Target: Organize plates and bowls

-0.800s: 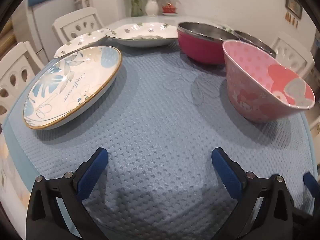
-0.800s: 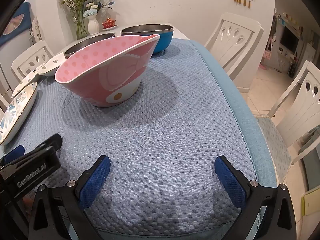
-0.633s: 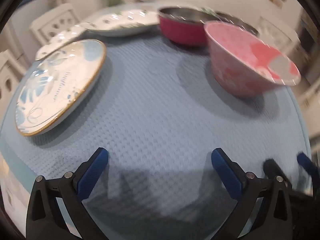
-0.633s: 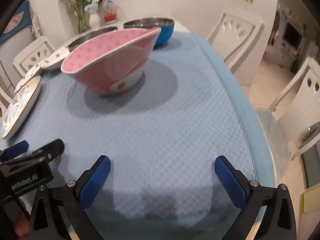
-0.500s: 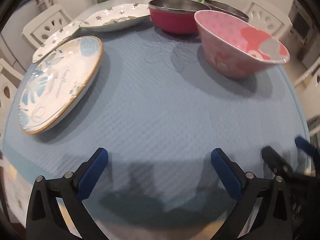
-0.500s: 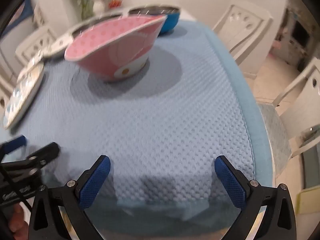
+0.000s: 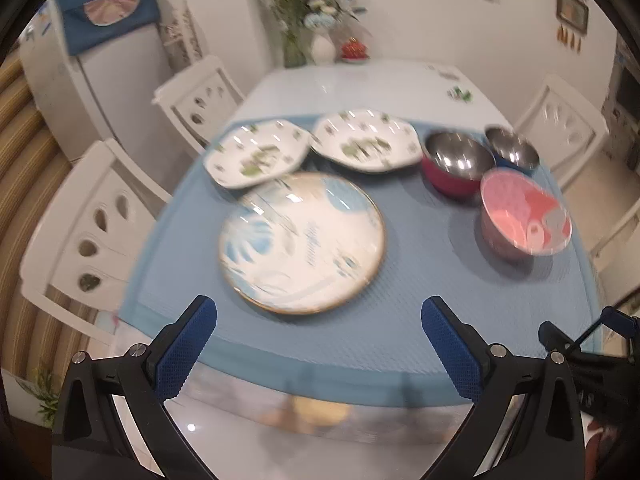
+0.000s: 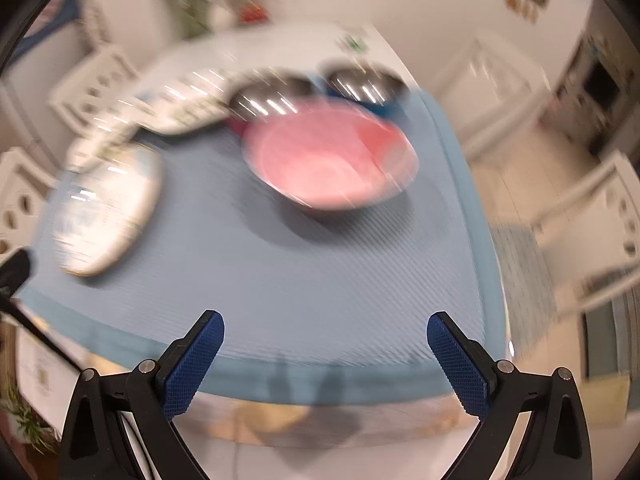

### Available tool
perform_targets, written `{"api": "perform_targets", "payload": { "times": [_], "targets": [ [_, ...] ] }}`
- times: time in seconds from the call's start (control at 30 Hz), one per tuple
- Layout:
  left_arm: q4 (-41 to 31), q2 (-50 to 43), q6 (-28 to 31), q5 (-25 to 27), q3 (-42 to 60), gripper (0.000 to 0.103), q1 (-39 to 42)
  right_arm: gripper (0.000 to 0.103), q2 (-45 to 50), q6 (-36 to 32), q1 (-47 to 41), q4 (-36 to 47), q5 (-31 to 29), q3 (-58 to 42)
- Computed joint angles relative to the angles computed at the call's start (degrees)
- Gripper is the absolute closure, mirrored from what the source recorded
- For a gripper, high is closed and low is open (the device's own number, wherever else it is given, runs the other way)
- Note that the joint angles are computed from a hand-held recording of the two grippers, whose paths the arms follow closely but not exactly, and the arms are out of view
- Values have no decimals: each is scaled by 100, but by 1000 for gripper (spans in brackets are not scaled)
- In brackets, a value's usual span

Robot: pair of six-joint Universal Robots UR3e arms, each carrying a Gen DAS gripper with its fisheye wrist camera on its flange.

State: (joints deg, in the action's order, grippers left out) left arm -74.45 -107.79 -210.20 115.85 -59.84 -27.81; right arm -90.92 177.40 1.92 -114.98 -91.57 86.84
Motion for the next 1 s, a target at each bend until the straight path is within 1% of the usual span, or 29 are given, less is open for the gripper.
{"api": "perform_targets", "payload": {
  "times": [0.07, 0.17, 0.27, 0.33, 0.4, 0.47, 0.5, 0.63, 0.73, 0.8, 0.87, 1.0],
  "targets": [
    [-171, 158, 168, 57, 128, 1, 189, 2, -133, 94, 216, -144, 100, -148],
    [-133, 342, 274, 206, 7, 1, 323, 2, 422, 697, 1092, -205, -273, -1108],
    [233, 682, 585, 6, -398, 1, 705, 2, 914, 973, 1733, -154, -839, -1857],
    [399, 753, 728, -24, -482, 1, 852, 2, 1348, 1101, 2077, -73, -1196, -2370],
    [642, 857, 966, -101, -659, 1, 1053, 2, 1705, 1227, 2264, -3, -1301, -2814],
    [794, 932, 1170, -294, -769, 1, 1289, 2, 2035, 1325, 2341, 118, -1313, -3280],
    [822, 942, 1269, -412, -762, 1, 1414, 2, 2104, 1382, 2363, 133, -1332, -3353],
    [1136, 1024, 1632, -878, -952, 1, 1880, 2, 2814, 1677, 2554, 441, -1513, -4285],
    [1292, 1003, 1882, -1122, -1018, 1, 2131, 2, 3126, 1860, 2625, 651, -1598, -4685],
    [1327, 957, 1983, -1297, -1001, 1, 2253, 2, 3342, 1961, 2674, 851, -1684, -5019],
    [1379, 916, 2052, -1437, -1014, 1, 2331, 2, 3424, 2030, 2715, 874, -1772, -5088],
    [1460, 784, 2116, -1639, -1000, 1, 2405, 2, 3800, 2077, 2761, 1228, -1935, -5711]
  ]
}}
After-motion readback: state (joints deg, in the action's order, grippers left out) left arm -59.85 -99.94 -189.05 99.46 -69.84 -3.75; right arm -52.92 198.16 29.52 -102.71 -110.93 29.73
